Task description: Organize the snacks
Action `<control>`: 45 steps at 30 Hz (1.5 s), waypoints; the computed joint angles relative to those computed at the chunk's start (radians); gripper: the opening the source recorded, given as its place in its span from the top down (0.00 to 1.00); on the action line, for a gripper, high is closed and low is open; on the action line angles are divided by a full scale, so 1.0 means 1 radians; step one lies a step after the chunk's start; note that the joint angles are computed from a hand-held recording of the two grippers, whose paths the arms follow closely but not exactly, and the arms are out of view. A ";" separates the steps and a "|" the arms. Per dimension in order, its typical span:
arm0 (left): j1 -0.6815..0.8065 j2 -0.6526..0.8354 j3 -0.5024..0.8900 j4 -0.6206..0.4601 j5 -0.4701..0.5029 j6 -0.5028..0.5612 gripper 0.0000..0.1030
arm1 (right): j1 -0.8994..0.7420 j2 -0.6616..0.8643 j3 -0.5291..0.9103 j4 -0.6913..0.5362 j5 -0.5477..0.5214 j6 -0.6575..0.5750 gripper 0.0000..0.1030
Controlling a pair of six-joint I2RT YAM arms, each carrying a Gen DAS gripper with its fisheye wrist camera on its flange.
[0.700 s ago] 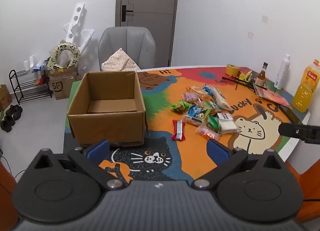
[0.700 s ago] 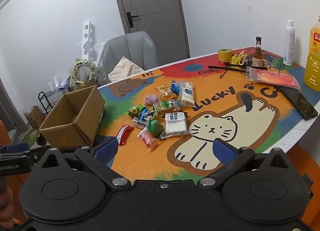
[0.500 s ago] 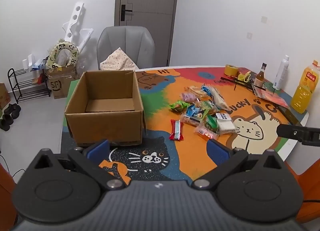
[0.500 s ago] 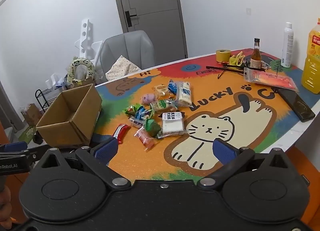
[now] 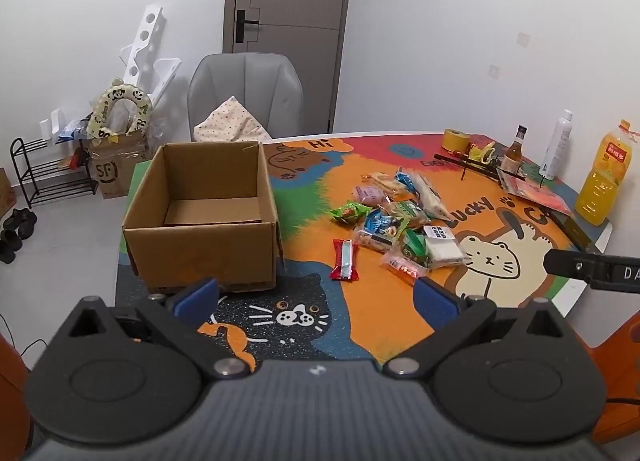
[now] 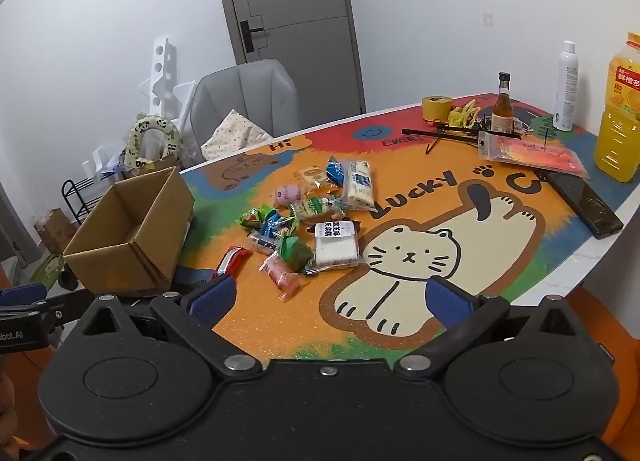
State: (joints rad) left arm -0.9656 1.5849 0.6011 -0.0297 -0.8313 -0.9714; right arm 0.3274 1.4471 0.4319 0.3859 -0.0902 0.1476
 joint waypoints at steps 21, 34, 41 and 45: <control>-0.005 0.012 0.021 -0.032 -0.012 0.002 0.00 | -0.001 -0.009 0.003 -0.005 0.013 -0.005 0.00; -0.006 0.015 0.020 -0.026 -0.012 0.002 0.00 | 0.002 -0.010 0.006 -0.012 0.020 -0.003 0.00; -0.008 0.011 0.012 -0.018 -0.010 0.004 0.00 | 0.005 -0.008 0.005 -0.009 0.025 -0.001 0.00; -0.008 0.011 0.012 -0.019 -0.009 0.003 0.00 | 0.006 -0.007 0.006 -0.008 0.026 -0.002 0.00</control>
State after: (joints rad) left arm -0.9733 1.5961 0.6132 -0.0486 -0.8406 -0.9685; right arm 0.3332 1.4402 0.4375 0.3775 -0.0641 0.1459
